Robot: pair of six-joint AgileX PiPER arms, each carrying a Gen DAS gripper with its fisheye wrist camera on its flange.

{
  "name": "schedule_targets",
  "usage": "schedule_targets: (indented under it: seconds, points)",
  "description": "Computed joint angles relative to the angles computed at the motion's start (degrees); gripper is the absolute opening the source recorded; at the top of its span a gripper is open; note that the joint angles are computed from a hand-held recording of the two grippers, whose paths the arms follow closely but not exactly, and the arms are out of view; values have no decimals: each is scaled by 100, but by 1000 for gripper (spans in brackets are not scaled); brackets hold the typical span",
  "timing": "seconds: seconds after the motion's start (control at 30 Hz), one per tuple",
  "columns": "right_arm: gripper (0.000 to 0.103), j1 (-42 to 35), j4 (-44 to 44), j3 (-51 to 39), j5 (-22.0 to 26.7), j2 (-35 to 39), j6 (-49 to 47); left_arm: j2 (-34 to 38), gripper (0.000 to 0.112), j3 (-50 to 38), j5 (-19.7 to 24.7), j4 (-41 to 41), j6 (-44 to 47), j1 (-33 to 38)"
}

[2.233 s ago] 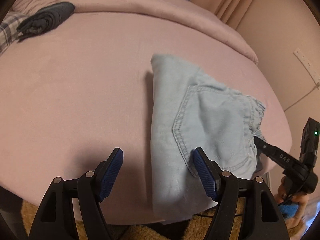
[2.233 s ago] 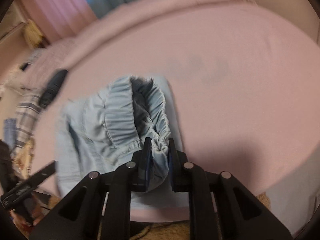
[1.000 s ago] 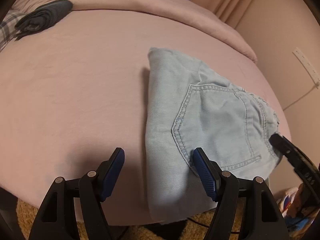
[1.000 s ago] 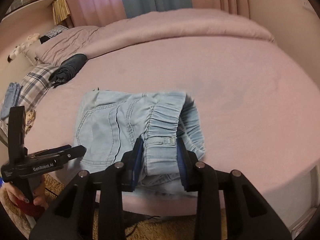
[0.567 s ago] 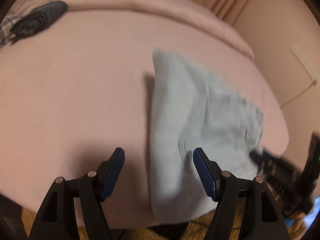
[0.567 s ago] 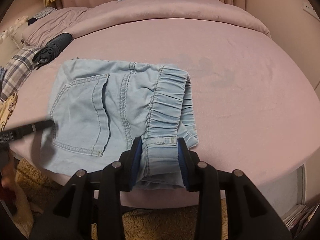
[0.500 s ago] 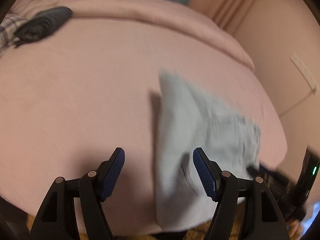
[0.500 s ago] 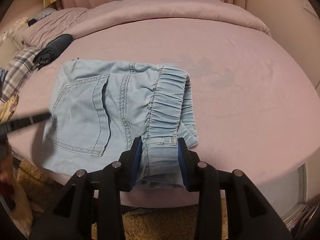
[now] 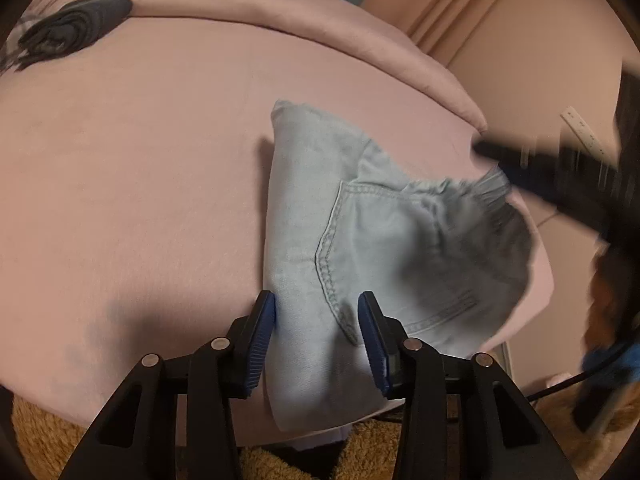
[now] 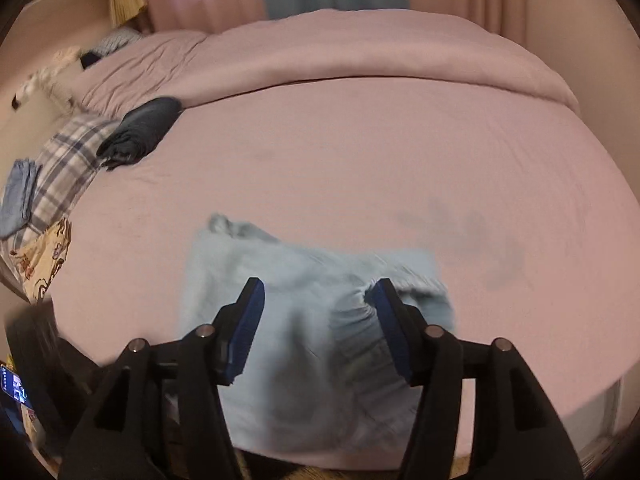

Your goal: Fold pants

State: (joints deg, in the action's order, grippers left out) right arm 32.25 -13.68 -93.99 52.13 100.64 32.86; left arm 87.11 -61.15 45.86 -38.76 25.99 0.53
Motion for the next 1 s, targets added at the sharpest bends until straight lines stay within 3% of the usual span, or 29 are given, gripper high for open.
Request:
schedule_targets:
  seconds: [0.1,0.23,0.37,0.47,0.5,0.53,0.6,0.63,0.73,0.87,1.0]
  points:
    - [54,321,-672,85,-249,-104,604,1,42,103,-15,-78,46,-32]
    - [57,87,-247,587,-393,-322,639,90,42,156,-16,-217,305,29]
    - [57,-137,896,50,-476,55,-404,72,42,287,-126,-415,417,65]
    - [50,-209,2385,-1072,-106,1013,-1708,-209,42,680,-141,-528,624,297]
    - [33,-167,2617,-1645,210,1487,-1889,-212,41,712,-147,-675,779,244]
    - [13,-117,2620,-2125,497,1888,-1898,-241,40,768,-250,-632,706,171]
    - [5,48,2061,-2886,963,2631,-1534,-304,38,897,-460,-600,693,84]
    - [4,90,1957,-3079,1052,2845,-1449,-308,37,939,-578,-575,644,-4]
    - [0,-12,2261,-2776,551,2891,-1494,-358,36,1079,-806,-471,500,-190]
    - [1,270,830,-3474,1071,3409,-450,-459,36,1182,-737,-499,558,-165]
    - [1,230,1043,-2078,30,2574,-429,-656,36,1381,-601,-664,834,-51]
